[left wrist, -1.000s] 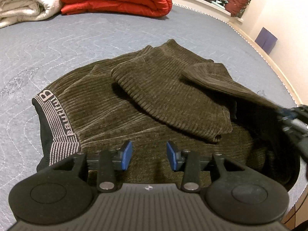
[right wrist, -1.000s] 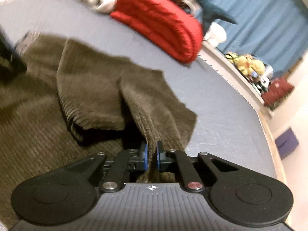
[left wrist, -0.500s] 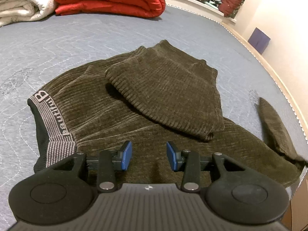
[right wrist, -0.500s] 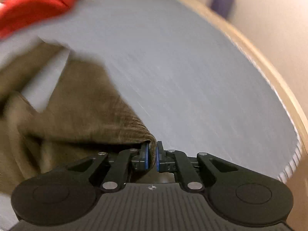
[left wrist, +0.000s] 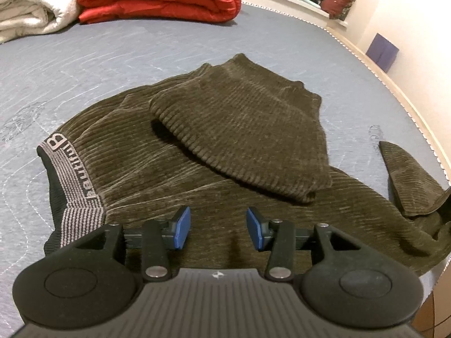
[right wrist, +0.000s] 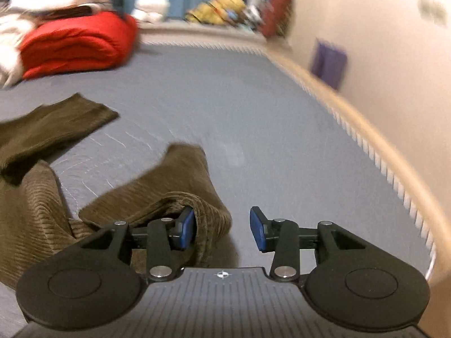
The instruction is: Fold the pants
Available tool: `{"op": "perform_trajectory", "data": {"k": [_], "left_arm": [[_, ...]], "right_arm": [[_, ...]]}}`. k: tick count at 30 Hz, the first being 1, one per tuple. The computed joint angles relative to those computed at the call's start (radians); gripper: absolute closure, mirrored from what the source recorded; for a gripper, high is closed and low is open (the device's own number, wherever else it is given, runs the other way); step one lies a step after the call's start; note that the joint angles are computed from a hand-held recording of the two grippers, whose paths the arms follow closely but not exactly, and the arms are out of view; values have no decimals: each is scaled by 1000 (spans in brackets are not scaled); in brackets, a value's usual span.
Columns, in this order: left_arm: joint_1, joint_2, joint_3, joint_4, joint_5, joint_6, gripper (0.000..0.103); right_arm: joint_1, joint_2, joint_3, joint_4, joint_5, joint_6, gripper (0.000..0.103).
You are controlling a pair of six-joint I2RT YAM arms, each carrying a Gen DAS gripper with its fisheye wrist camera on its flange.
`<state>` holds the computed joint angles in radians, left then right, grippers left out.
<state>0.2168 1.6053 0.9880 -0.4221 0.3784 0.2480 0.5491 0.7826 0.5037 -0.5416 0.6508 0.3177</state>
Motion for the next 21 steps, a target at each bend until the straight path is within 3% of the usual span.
{"op": "perform_trajectory", "data": {"k": [3, 5, 7, 10, 15, 21], "left_arm": [[5, 12, 7, 4, -4, 1, 54], [4, 19, 11, 5, -7, 2, 53], [2, 23, 13, 5, -7, 4, 53], [-2, 27, 21, 1, -2, 4, 52], [-9, 22, 30, -2, 10, -10, 51], [-7, 10, 30, -15, 27, -7, 50]], "right_arm": [[15, 94, 45, -31, 101, 8, 54], [-21, 227, 106, -158, 170, 125, 41], [-114, 305, 123, -220, 137, 183, 40], [-194, 297, 98, -196, 81, 156, 38], [-220, 444, 99, -115, 124, 105, 27], [-459, 501, 57, 34, -73, 8, 23]]}}
